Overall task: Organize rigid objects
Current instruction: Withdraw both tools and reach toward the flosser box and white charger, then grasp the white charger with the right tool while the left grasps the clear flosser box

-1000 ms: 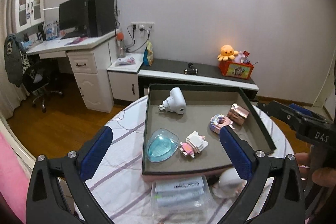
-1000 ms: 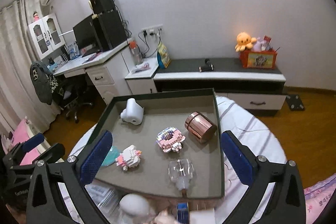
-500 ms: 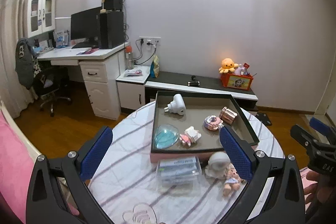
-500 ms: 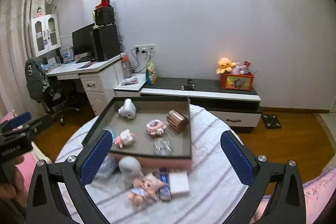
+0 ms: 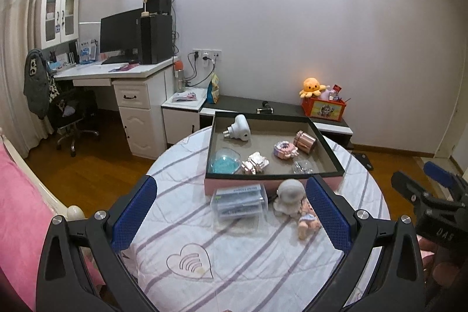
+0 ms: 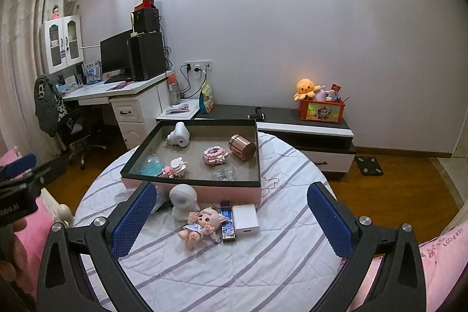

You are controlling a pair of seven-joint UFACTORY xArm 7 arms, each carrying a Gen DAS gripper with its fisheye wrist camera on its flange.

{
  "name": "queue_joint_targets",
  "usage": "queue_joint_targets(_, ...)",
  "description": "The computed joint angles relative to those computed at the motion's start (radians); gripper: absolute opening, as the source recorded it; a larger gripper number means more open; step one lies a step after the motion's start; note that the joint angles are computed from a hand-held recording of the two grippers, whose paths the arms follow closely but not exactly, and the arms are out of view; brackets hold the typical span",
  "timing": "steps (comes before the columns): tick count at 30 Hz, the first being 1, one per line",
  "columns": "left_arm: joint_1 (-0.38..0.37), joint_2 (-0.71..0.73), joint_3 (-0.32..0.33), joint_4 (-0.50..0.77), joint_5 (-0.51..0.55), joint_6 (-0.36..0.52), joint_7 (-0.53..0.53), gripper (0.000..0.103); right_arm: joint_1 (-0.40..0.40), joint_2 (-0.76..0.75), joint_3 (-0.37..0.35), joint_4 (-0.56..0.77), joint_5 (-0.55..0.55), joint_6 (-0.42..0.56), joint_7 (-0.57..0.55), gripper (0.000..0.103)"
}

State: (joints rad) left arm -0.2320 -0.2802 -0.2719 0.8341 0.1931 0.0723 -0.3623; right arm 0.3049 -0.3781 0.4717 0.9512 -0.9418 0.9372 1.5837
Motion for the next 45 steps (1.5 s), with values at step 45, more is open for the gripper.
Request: queue_joint_targets(45, -0.086, 0.354, 0.072, 0.161, 0.179, 0.078, -0.158, 0.103, -0.02, 0.135, -0.137, -0.122, 0.176, -0.256, -0.152, 0.103)
